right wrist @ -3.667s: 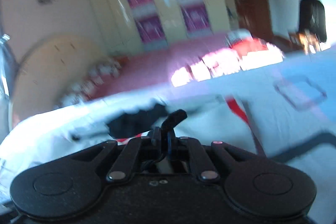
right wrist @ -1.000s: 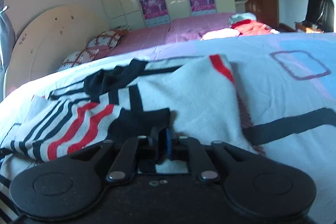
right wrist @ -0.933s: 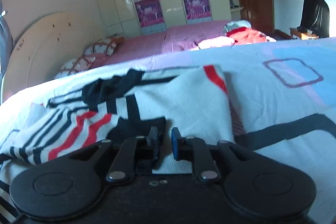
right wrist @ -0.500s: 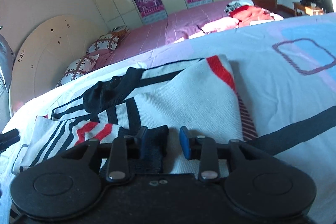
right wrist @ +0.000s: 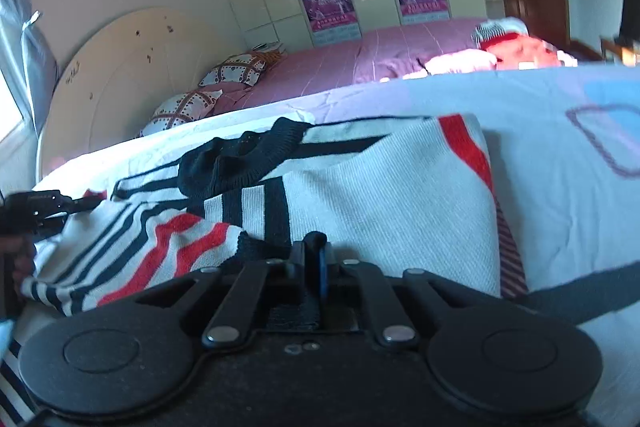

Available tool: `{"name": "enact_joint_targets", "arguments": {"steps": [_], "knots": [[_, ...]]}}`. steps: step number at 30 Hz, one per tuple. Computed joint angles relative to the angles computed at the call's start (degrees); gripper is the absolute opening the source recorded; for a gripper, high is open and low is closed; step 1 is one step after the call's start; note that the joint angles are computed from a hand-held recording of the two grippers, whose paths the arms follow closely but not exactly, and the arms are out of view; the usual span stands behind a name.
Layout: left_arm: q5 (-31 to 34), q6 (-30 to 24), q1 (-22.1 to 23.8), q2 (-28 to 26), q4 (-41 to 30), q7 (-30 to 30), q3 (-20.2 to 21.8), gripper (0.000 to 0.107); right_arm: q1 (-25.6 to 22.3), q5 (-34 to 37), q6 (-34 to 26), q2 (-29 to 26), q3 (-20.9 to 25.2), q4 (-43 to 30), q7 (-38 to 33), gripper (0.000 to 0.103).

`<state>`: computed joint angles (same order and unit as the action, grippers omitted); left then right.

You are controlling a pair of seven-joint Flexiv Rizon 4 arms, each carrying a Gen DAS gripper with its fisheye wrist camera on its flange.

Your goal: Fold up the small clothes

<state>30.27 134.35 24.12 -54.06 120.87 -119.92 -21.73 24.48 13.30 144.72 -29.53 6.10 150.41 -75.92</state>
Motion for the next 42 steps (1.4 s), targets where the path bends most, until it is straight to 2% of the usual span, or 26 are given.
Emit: {"name": "enact_joint_targets", "arguments": {"steps": [2,3,4,6,7,8,10,13,15,17,18,21,24,27,28,29,30,31,34,35,36,37,39,41,42], "knots": [[-2.4,6.1,-3.0,-0.2,0.8,1.1,2.9,0.008,3.4,4.4,3.5,-0.2,-0.8,-0.1,-2.9,0.006],[-3.6,7.5,-4.4,0.1,1.1,1.4,4.2,0.009,4.3,6.0,4.9,-0.3,-0.9,-0.2,-3.6,0.006],[-5.3,7.5,-5.8,0.3,1.2,1.6,5.4,0.009,5.5,8.1,4.6,-0.2,-1.6,-0.7,-4.6,0.005],[-6.3,3.7,-6.1,0.3,0.7,1.0,5.4,0.009,7.9,11.7,-1.4,0.3,-3.8,-2.5,-6.4,0.005],[-6.5,3.4,-6.0,0.4,0.6,0.8,5.2,0.009,7.2,10.9,-2.9,-0.6,-4.0,-2.9,-5.3,0.004],[-7.0,3.1,-6.5,0.6,0.6,1.1,5.5,0.009,5.1,10.1,-0.8,-2.0,-2.3,-3.0,-4.3,0.004],[-7.5,2.5,-7.2,1.1,0.7,1.9,6.1,0.012,3.4,8.9,-0.1,-2.2,-1.4,-2.7,-2.2,0.004],[-4.8,2.3,-4.2,-0.2,0.1,0.4,3.7,0.013,3.7,8.6,-0.5,-1.8,-1.8,-2.5,-1.8,0.006],[-5.1,3.2,-4.4,0.5,1.2,0.6,4.5,0.017,3.2,7.5,-1.6,-0.6,-1.9,-1.9,-1.5,0.011],[-7.6,6.4,-6.9,2.5,3.9,1.8,7.3,0.021,6.3,11.3,-2.2,1.2,-3.4,-1.5,-3.1,0.020],[-8.4,8.1,-8.1,3.5,5.4,2.6,8.7,0.021,8.1,13.5,-1.9,1.8,-4.2,-1.4,-4.6,0.020],[-8.5,11.3,-10.0,5.9,9.2,3.8,10.3,0.021,9.0,14.8,-3.0,4.2,-4.4,-0.6,-6.7,0.021],[-7.1,10.9,-10.2,6.5,11.3,3.9,10.1,0.021,9.1,14.9,-4.8,5.4,-3.8,-0.8,-7.6,0.021],[-7.6,10.2,-11.4,5.3,11.1,5.1,10.4,0.021,10.5,15.7,-10.6,6.3,-4.8,-1.9,-8.5,0.023],[-7.4,9.8,-11.0,5.3,10.8,5.0,10.0,0.021,11.4,16.2,-12.5,6.3,-5.4,-2.3,-9.1,0.020],[-7.2,8.9,-10.6,5.7,10.6,5.1,9.7,0.021,13.3,17.7,-12.3,5.4,-6.4,-2.7,-10.2,0.010],[-7.2,8.6,-10.6,6.0,10.4,5.6,9.8,0.017,14.1,18.2,-10.8,4.6,-6.5,-2.6,-11.0,0.008],[-8.3,9.2,-11.4,6.3,10.7,6.1,10.4,0.000,15.7,19.6,-11.3,4.7,-7.5,-2.9,-12.2,0.007],[-14.0,11.9,-15.0,6.9,13.1,8.4,14.1,0.000,19.6,24.3,-11.3,5.4,-9.8,-3.2,-14.9,0.002],[-15.4,12.0,-14.9,6.5,13.7,9.8,14.0,0.000,21.0,27.1,-13.5,5.5,-11.1,-4.2,-17.5,0.002],[-13.1,11.8,-13.6,6.2,13.1,7.5,13.9,0.001,20.7,26.2,-13.4,4.7,-11.3,-3.9,-16.6,0.001],[-13.6,10.7,-13.8,7.2,13.5,6.9,14.4,0.001,20.3,24.9,-13.0,4.6,-11.3,-3.4,-15.6,0.000],[-19.8,13.0,-16.6,9.1,16.0,10.4,15.7,0.001,22.4,30.0,-14.0,6.1,-12.8,-5.0,-19.4,0.010],[-17.3,16.2,-16.0,9.6,15.6,9.2,15.3,0.001,19.5,26.4,-6.9,4.9,-10.2,-3.9,-14.5,0.011],[-17.4,15.9,-17.2,10.4,15.0,10.6,15.3,0.001,17.7,25.7,-6.4,5.2,-8.3,-4.6,-14.8,0.011]]}}
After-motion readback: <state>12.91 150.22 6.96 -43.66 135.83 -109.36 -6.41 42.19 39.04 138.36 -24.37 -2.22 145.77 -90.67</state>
